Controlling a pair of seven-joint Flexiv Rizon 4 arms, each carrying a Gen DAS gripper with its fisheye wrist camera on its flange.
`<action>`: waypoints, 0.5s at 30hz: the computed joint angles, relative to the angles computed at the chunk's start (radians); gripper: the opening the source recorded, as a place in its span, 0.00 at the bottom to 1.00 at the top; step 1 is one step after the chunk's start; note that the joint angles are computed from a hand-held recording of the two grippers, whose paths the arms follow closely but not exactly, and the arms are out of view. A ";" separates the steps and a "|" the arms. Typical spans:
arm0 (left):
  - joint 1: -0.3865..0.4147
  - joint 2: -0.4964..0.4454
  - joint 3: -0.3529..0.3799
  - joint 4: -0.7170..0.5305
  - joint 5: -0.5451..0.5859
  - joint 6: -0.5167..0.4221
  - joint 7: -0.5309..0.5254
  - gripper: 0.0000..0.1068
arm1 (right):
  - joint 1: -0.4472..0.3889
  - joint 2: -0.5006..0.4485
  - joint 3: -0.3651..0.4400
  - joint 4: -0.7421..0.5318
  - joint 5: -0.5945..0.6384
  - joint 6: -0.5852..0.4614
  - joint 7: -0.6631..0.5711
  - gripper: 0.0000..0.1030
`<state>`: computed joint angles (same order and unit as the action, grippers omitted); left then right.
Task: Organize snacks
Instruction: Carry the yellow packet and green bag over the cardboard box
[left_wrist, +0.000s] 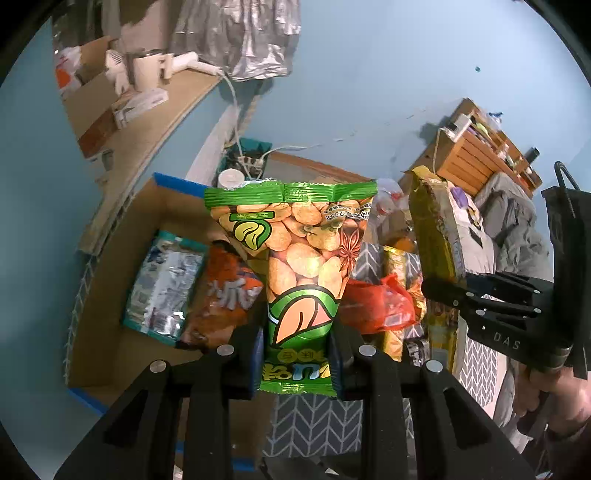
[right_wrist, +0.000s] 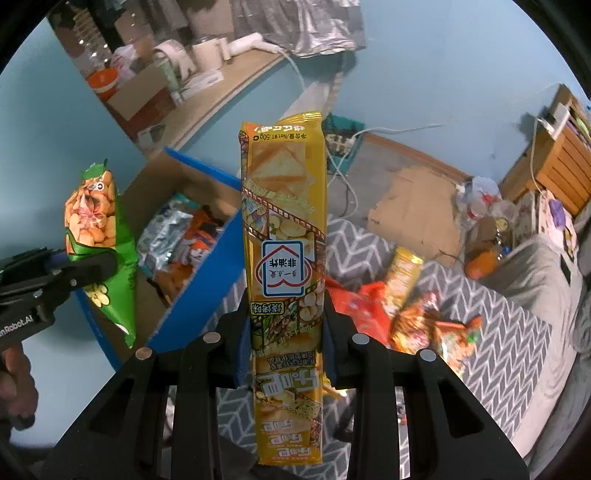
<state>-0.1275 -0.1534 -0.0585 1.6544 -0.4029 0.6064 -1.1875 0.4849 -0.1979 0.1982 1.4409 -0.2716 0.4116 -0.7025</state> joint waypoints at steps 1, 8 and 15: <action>0.003 -0.002 0.003 -0.002 0.002 0.001 -0.003 0.27 | 0.003 -0.012 0.000 -0.015 0.002 0.001 -0.007 0.29; 0.033 -0.022 0.020 -0.024 0.026 0.006 -0.014 0.27 | 0.036 -0.118 -0.008 -0.145 0.024 -0.004 -0.063 0.29; 0.066 -0.049 0.035 -0.048 0.058 0.001 -0.039 0.27 | 0.067 -0.231 -0.019 -0.293 0.066 -0.025 -0.119 0.29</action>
